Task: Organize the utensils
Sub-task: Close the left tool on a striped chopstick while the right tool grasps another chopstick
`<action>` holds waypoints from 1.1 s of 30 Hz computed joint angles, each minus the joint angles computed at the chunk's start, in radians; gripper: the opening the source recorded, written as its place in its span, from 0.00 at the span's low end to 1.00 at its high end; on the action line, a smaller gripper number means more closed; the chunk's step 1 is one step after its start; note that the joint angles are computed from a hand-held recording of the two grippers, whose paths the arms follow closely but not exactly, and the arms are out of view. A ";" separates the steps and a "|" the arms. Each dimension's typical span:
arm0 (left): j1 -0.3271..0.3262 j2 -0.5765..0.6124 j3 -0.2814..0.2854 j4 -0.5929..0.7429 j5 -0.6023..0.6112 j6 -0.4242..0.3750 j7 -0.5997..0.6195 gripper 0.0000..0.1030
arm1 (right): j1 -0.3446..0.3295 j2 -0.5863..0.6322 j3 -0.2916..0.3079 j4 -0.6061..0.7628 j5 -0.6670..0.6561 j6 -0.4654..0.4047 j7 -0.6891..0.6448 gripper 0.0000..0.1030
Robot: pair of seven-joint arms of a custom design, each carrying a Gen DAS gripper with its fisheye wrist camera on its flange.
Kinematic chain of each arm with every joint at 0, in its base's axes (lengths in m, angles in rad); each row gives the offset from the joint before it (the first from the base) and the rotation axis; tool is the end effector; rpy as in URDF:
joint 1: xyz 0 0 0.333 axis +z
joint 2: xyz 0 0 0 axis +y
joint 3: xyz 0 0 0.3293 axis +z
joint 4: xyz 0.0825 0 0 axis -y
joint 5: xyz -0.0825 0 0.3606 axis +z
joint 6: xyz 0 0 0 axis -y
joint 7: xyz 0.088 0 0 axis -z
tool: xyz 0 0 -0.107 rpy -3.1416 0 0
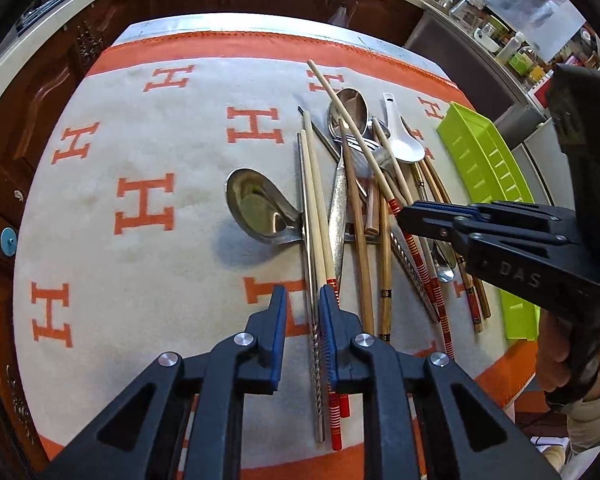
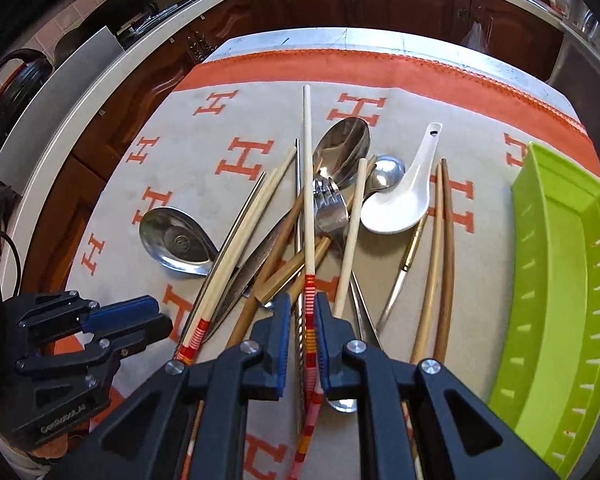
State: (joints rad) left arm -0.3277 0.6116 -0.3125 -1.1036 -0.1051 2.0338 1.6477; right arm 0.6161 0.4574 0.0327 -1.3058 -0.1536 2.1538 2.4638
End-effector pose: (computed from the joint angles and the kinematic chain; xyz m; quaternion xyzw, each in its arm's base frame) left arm 0.6307 -0.3845 0.5263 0.4548 -0.8638 0.2142 0.0335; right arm 0.5738 0.4205 0.5391 -0.6230 0.7551 -0.0671 0.1927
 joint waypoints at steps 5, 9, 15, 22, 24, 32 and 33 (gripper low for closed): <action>-0.003 0.037 -0.002 0.057 -0.006 -0.052 -0.002 0.12 | -0.018 0.001 0.003 -0.029 0.028 0.039 -0.012 0.11; -0.003 0.052 -0.004 0.080 -0.018 -0.074 -0.005 0.12 | -0.028 -0.011 0.009 -0.059 0.048 0.076 -0.026 0.06; -0.027 0.077 0.011 0.123 0.010 -0.092 -0.024 0.12 | -0.034 -0.030 0.013 -0.102 0.062 0.128 -0.042 0.05; -0.056 0.127 0.030 0.199 0.050 -0.122 -0.053 0.13 | -0.046 -0.031 0.018 -0.105 0.097 0.131 -0.060 0.06; -0.068 0.127 0.036 0.200 0.071 -0.115 -0.055 0.13 | -0.048 -0.027 0.018 -0.101 0.103 0.126 -0.061 0.07; -0.069 0.105 0.034 0.151 0.088 -0.073 -0.063 0.04 | -0.043 -0.023 0.016 -0.107 0.113 0.156 -0.079 0.05; -0.063 0.098 0.031 0.137 0.080 -0.063 -0.073 0.04 | -0.042 -0.028 0.016 -0.113 0.112 0.164 -0.078 0.05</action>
State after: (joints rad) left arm -0.3911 0.7097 -0.2814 -0.9669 -0.0253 1.9711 1.5748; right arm 0.5737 0.4292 0.0490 -1.4193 -0.0416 2.3182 2.3859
